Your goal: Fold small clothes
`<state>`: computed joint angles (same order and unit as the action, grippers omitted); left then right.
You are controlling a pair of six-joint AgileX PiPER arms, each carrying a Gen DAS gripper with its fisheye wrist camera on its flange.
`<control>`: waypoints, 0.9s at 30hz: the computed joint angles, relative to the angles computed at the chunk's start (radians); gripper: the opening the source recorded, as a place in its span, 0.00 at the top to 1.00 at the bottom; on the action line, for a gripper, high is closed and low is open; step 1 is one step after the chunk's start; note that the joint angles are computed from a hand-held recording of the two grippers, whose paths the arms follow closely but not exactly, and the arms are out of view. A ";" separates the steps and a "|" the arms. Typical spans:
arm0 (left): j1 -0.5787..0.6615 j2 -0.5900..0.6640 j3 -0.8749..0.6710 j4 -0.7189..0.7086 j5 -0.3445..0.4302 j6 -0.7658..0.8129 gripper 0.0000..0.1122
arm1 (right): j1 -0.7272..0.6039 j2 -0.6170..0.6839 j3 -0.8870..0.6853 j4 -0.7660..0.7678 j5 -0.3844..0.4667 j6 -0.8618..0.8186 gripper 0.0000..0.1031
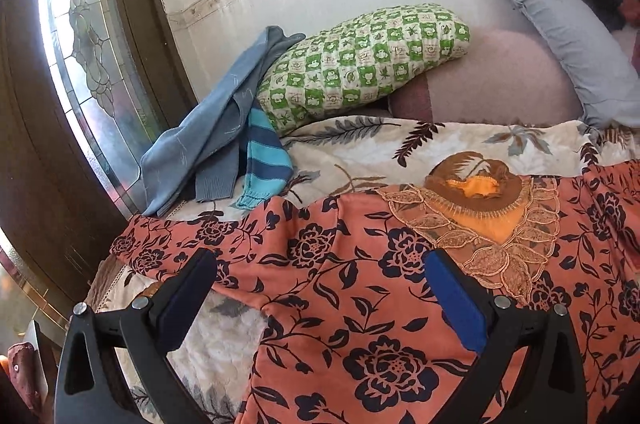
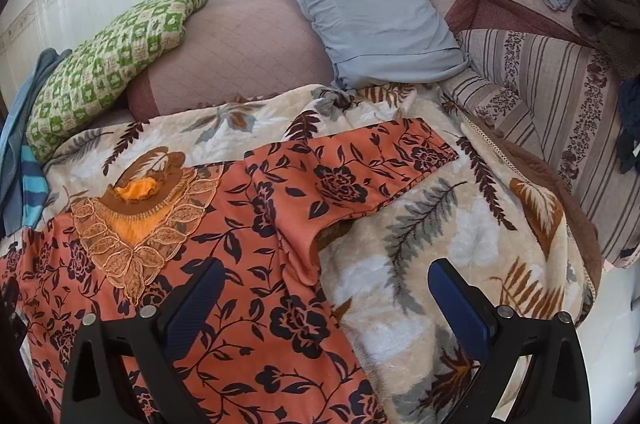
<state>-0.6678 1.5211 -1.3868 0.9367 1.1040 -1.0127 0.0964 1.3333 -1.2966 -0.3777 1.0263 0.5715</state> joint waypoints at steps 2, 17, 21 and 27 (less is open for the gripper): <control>0.009 -0.013 0.000 -0.005 -0.023 0.015 0.08 | 0.031 0.024 -0.020 0.005 0.010 0.031 0.01; 0.048 0.024 -0.014 -0.051 -0.062 0.056 0.08 | 0.145 0.153 -0.088 -0.016 -0.008 0.102 0.01; 0.031 0.069 -0.033 -0.053 -0.050 0.053 0.08 | 0.048 0.145 -0.060 0.029 -0.074 0.022 0.00; 0.021 0.181 -0.109 -0.078 -0.040 0.066 0.08 | -0.260 0.168 -0.052 0.292 -0.220 -0.292 0.01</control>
